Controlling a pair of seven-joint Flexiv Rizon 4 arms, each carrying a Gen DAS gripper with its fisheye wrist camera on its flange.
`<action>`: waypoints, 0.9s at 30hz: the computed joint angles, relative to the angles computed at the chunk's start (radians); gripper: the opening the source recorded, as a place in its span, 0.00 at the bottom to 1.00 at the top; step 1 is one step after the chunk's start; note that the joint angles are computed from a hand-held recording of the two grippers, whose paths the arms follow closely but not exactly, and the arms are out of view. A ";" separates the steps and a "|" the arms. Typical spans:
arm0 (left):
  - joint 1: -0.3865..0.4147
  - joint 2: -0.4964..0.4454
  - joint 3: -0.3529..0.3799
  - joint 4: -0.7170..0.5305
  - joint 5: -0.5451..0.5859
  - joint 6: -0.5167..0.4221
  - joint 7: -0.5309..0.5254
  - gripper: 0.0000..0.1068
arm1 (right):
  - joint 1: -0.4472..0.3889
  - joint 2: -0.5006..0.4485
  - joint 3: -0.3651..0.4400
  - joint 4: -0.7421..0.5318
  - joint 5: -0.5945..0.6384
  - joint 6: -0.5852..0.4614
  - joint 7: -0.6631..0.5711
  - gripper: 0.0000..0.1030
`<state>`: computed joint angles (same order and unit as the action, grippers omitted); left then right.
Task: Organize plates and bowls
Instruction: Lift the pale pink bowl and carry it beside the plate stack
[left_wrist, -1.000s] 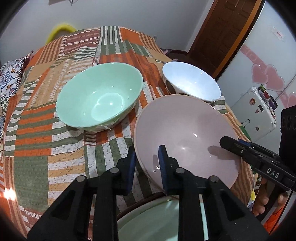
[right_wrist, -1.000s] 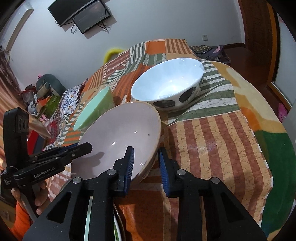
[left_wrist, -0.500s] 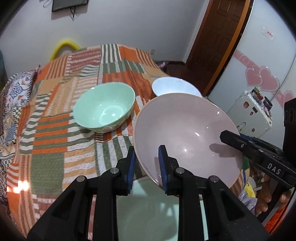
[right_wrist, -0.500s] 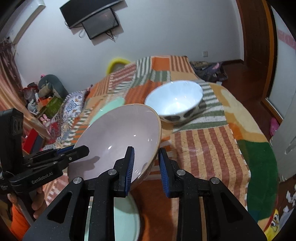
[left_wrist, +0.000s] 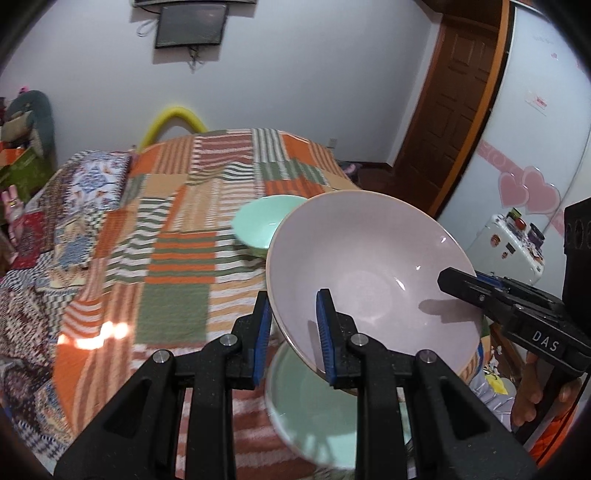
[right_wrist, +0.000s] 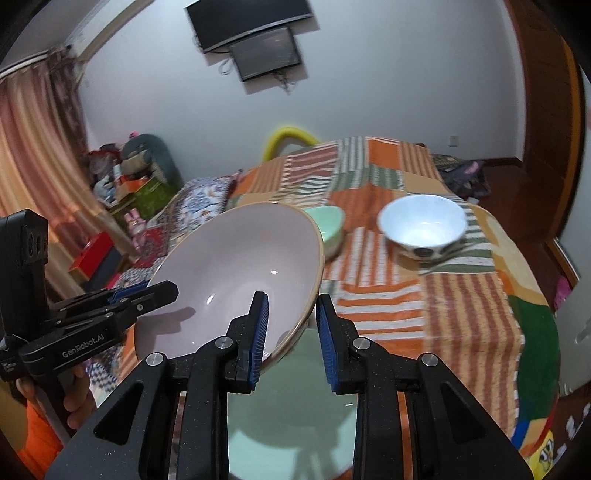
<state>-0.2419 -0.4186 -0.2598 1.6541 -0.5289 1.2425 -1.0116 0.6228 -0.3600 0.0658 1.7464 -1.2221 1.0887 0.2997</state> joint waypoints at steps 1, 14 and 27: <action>0.007 0.012 0.001 0.018 -0.006 0.010 0.003 0.22 | 0.005 -0.015 0.003 -0.019 0.005 0.003 -0.016 0.24; 0.086 0.096 0.036 0.194 -0.095 0.099 0.052 0.22 | 0.092 -0.234 -0.011 -0.266 0.259 0.049 -0.335 0.24; 0.146 0.048 0.042 0.223 -0.128 0.076 0.056 0.22 | 0.152 -0.396 0.006 -0.473 0.608 -0.044 -0.635 0.24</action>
